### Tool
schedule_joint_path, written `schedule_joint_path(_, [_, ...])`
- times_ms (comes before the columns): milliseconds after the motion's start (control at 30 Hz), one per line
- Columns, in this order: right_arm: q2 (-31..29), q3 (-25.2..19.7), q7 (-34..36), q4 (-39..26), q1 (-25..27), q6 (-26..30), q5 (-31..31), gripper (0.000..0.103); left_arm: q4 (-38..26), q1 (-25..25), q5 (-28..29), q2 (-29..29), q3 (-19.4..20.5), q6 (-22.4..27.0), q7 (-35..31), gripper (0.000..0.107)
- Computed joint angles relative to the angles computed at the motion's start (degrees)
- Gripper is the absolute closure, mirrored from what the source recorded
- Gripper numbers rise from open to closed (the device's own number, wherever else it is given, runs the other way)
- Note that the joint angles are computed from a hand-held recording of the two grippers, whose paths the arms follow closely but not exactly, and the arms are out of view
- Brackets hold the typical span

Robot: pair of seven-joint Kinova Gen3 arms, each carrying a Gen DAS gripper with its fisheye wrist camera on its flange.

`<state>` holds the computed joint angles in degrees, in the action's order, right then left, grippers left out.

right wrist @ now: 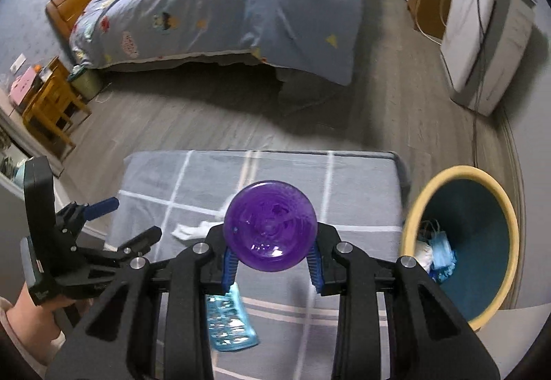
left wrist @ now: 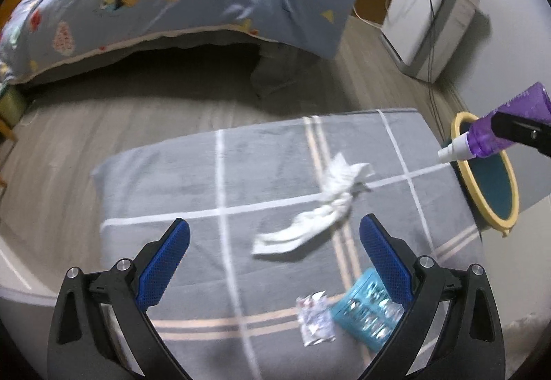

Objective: Collect trash
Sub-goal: 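Grasp the white knotted cloth with the left tool while the right tool holds the bottle, then carry the cloth and bottle over the bin while opening both tools to drop them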

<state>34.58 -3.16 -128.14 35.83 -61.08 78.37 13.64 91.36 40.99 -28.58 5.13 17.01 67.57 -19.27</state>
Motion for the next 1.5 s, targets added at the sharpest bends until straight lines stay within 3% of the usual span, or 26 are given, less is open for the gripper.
schedule_joint_path(300, [-0.78,-0.47,1.47,3.37,1.96,-0.86,-0.55,0.071,-4.64,2.59,-0.15,9.13,-2.68,-3.05,-4.95,0.013])
schedule_joint_path(500, [-2.12,-1.10,1.93,6.21,3.14,-2.56,-0.75,0.071,-7.94,4.07,2.95,14.32,-4.99,-3.04,-11.40,0.037])
schedule_joint_path(800, [-3.22,-1.90,2.09,8.82,5.33,-3.74,-1.86,0.071,-10.92,7.14,2.69,17.75,-7.98,-0.60,-13.81,0.077])
schedule_joint_path(1200, [-6.91,-2.16,0.79,13.89,6.44,-6.09,-0.70,0.071,-13.57,10.46,-1.75,16.36,-8.44,-0.53,-11.40,0.079])
schedule_joint_path(1500, [-15.43,-2.86,-4.67,25.36,11.04,-9.70,2.40,0.071,-20.78,13.37,-4.07,17.92,-7.86,-3.70,-13.77,0.079])
